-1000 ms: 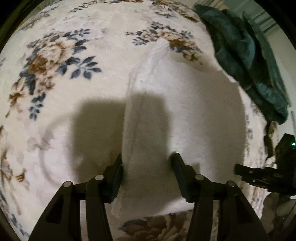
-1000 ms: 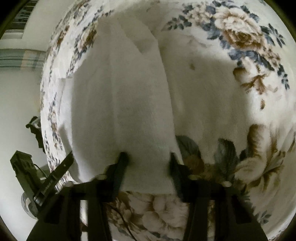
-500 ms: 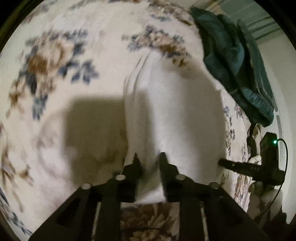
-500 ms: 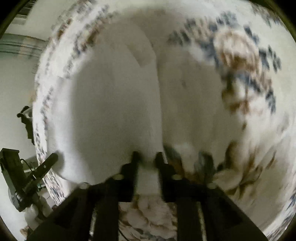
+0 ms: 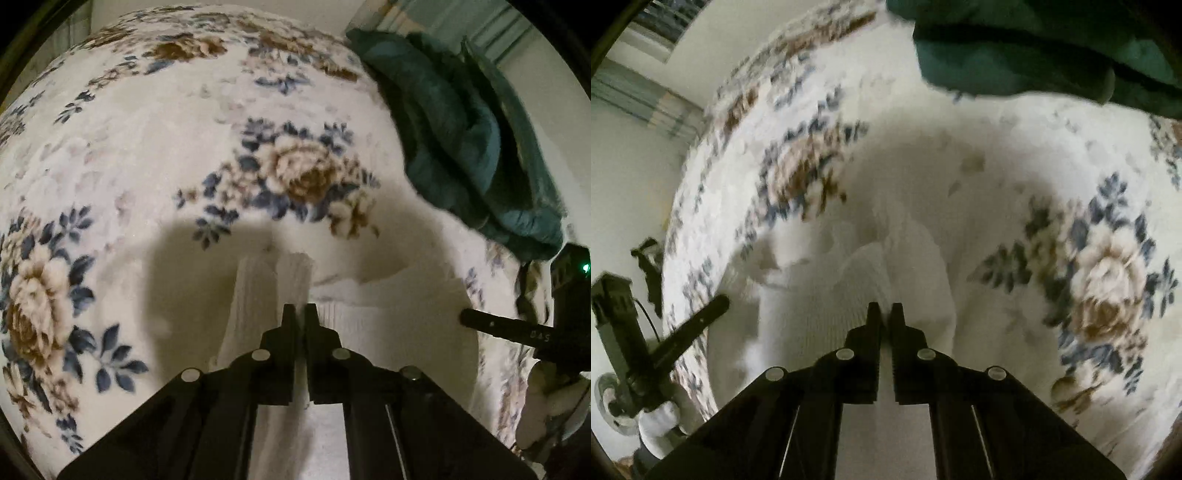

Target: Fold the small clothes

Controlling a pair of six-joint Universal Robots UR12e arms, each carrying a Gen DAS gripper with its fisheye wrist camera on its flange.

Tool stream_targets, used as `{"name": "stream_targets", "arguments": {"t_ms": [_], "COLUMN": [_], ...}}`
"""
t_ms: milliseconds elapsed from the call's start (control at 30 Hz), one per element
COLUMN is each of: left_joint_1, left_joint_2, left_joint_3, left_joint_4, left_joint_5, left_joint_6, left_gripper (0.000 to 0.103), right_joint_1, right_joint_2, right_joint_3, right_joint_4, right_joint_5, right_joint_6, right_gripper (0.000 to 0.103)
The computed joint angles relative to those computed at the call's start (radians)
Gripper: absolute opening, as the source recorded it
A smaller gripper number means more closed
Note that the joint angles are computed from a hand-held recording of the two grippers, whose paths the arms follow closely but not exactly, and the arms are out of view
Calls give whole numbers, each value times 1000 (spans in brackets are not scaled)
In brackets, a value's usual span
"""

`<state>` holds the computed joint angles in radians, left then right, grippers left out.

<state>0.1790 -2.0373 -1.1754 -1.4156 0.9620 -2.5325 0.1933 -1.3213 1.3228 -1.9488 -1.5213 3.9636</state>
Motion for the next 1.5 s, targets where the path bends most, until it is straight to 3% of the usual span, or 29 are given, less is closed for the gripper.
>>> {"name": "stream_targets", "arguments": {"t_ms": [100,233,333,467,500,533,600,633,700,900,933,967,1000,1033,1133,1200,1267,1300,1333,1367,1400,1500], "left_joint_1": [17,13,-4,8,15,28,51,66,96,139,140,140,137,138,148,151,152,145,138,137,136,118], "left_joint_2": [-13,-63,-90,-86,-86,-77,-50,-35,-2,76,90,99,107,117,115,104,77,69,63,60,57,21], "left_joint_3": [22,68,91,102,110,108,78,62,20,-103,-130,-145,-158,-174,-179,-165,-121,-101,-88,-85,-82,-49], "left_joint_4": [7,-9,-64,-177,-216,-250,-261,-284,-324,-375,-349,-347,-324,-290,-254,-253,-379,-404,-415,-424,-427,-463], "left_joint_5": [-23,7,57,17,-5,-31,-68,-96,-133,-130,-127,-121,-109,-104,-111,-99,-138,-121,-107,-117,-134,-151], "left_joint_6": [-68,-131,-116,-66,-56,-47,-38,-25,5,22,9,18,16,7,-36,-42,16,35,54,70,81,99], "left_gripper": [2,2,2,6,8,18,34,44,48,45,34,7,7,7,5,5,11,18,36,52,57,60], "right_joint_1": [-13,-37,-42,-51,-57,-62,-66,-65,-65,-30,-23,-19,-10,1,30,26,14,7,-3,-14,-21,-64], "right_joint_2": [-24,-5,30,28,16,1,-38,-69,-116,-209,-218,-223,-226,-225,-222,-218,-209,-206,-205,-207,-214,-195], "right_joint_3": [10,3,-17,0,16,32,82,119,184,378,417,444,464,465,429,420,407,406,407,412,430,503], "right_joint_4": [-35,-20,57,84,73,63,5,-29,-71,-193,-262,-326,-385,-402,-335,-306,-281,-284,-289,-298,-341,-548], "right_joint_5": [-20,-17,-7,62,90,124,167,186,251,425,447,458,454,426,319,323,376,397,418,417,412,518], "right_joint_6": [29,31,-6,-7,6,15,46,74,112,292,344,382,413,413,368,338,281,268,259,264,290,379], "right_gripper": [4,4,4,6,17,33,54,57,57,57,50,39,21,10,7,7,12,23,54,67,81,81]}}
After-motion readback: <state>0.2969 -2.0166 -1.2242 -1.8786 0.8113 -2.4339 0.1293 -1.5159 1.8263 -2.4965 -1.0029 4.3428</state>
